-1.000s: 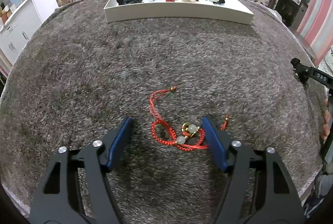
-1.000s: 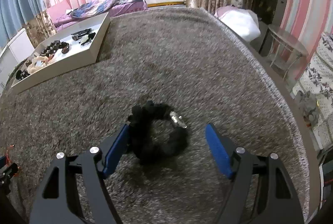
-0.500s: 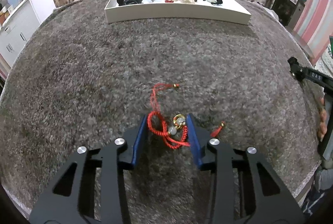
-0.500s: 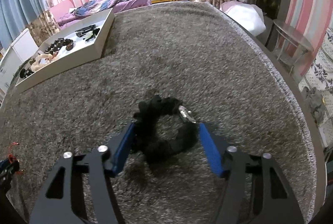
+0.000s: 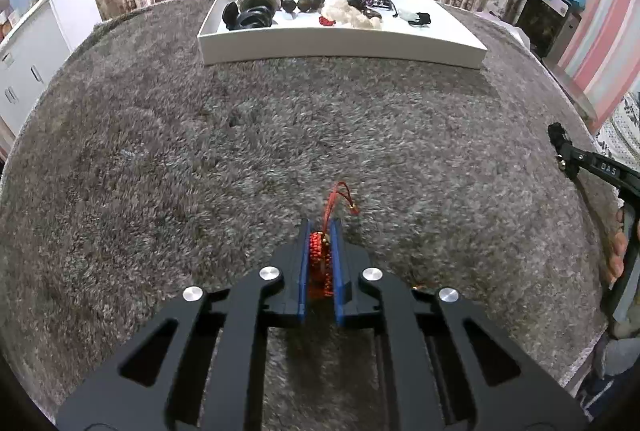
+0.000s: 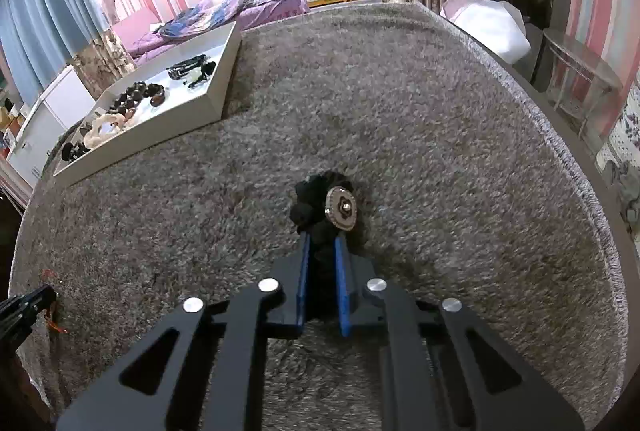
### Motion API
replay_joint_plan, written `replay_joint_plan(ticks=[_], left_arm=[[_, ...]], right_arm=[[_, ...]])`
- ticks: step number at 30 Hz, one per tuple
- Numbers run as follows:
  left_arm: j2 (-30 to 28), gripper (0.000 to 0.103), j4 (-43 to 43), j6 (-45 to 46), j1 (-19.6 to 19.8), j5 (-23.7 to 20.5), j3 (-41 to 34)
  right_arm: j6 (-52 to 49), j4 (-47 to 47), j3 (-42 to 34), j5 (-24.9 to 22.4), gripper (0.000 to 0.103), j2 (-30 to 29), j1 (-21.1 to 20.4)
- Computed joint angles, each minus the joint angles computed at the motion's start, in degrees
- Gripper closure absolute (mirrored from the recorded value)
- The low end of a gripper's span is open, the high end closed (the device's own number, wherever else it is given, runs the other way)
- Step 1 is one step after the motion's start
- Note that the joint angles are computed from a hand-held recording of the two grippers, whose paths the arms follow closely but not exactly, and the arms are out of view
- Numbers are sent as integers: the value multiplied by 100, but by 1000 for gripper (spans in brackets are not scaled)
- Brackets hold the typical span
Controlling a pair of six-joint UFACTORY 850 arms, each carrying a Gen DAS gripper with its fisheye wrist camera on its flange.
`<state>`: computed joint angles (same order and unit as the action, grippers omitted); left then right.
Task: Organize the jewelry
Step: 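Carry the red bracelet with left gripper and black scrunchie with right gripper into the tray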
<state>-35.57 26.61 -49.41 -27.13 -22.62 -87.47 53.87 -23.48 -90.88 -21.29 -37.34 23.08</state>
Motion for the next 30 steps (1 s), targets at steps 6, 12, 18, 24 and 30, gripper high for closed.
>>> replay_joint_plan(ticks=[6,12,18,24,30], left_arm=[[-10,96,-95,104,59,110,-39],[-33,96,-463,466,139,122,-160],[-94,96,-647,793,178,69,-520],[-455,96,-953,1250,272,-72,-1478],[-1338,96,-1535,1935,410,-655,-3234]], right_arm=[[55,45,12,146,92,46,-21],[-189,316,-152,218,92,-28,-26],[-746,773,-552,244,92,-130,-32],[-1354,1070,-1654,-28,92,-628,42],[-2048,1577,-3392,-656,92,-1580,69]])
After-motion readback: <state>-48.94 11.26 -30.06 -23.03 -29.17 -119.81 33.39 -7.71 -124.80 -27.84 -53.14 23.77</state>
